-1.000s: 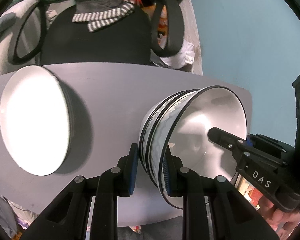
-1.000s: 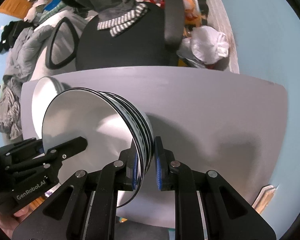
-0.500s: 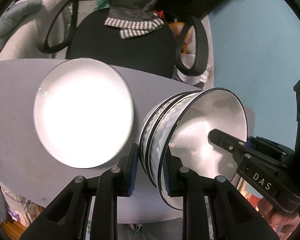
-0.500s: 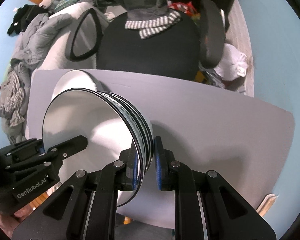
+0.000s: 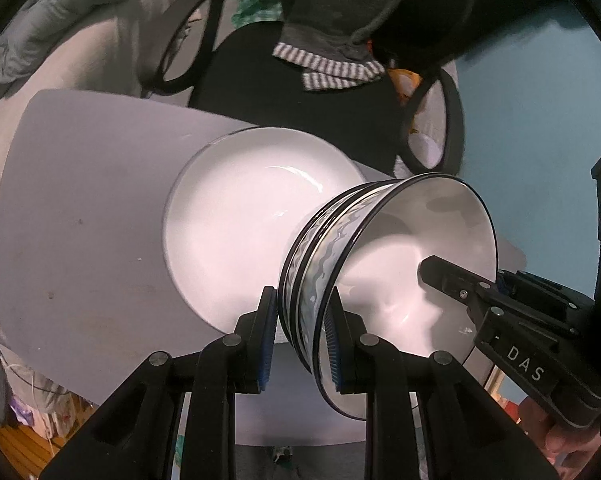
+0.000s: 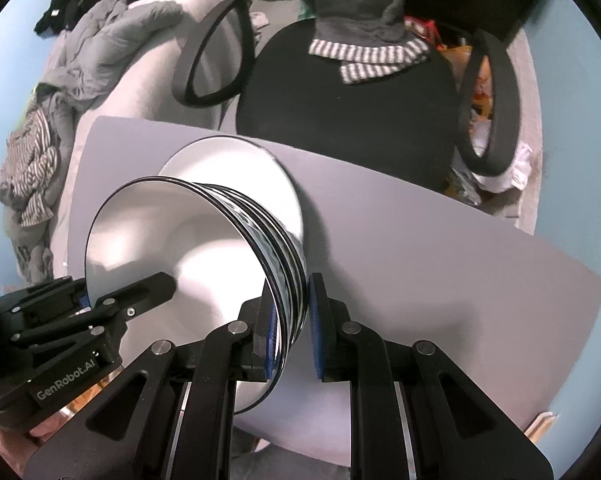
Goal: Organize plates and bowls
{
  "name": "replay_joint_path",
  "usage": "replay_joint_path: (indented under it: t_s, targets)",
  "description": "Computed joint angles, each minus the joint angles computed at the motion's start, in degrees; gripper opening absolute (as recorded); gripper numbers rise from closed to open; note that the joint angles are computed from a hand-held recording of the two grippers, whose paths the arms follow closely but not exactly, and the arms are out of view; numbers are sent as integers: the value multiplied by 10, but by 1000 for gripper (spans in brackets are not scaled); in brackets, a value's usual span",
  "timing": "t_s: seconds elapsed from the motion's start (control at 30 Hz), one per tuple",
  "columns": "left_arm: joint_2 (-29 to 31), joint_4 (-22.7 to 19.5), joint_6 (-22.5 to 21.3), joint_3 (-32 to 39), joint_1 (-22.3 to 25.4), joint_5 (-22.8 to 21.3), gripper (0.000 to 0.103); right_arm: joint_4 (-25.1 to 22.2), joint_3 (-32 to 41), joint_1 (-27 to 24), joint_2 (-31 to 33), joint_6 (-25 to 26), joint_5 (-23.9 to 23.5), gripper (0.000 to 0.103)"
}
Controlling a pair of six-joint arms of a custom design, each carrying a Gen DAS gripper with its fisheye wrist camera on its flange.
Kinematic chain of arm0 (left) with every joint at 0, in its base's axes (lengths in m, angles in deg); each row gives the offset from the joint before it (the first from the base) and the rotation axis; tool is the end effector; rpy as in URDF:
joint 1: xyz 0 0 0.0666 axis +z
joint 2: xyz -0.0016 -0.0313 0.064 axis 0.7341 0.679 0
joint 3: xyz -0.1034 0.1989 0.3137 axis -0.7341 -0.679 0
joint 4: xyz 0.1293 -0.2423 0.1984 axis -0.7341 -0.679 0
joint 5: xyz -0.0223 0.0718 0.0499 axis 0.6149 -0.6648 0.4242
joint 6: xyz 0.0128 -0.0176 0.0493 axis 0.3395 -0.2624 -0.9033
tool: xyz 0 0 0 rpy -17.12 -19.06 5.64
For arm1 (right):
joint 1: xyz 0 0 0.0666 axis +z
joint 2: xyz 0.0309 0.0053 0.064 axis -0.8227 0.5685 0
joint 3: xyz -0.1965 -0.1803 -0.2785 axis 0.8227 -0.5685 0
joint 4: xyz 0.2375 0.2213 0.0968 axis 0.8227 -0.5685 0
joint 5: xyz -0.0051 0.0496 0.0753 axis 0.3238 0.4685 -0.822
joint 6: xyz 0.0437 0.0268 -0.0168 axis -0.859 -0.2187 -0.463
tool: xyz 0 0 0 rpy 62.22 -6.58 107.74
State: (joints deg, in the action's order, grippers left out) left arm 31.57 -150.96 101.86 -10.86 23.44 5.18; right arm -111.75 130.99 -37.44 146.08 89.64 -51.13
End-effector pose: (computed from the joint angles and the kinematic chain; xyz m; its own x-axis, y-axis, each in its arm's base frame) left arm 0.3212 -0.1484 0.3714 -0.8827 -0.4699 0.0027 -0.4547 0.8528 -0.2570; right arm 0.3868 0.1346 0.4095 -0.8516 -0.5234 -0.0295 -0.5112 0.8165 0.2683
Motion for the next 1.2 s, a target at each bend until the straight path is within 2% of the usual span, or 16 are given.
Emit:
replay_joint_path:
  t_s: [0.17,0.47,1.07,1.2]
  targets:
    - [-1,3,-13,-19,26,12,22,18,-5,37,12,-27,10,15]
    - [6,16,-34,-43,55,34,22,34,-13,62,30,-55,14,15]
    - [-8,27,-49,-58,54,14,22,66,-29,82,20,-72,36,15]
    - [-17,21,-44,-59,49,-5,31,73,-32,83,14,-72,45,16]
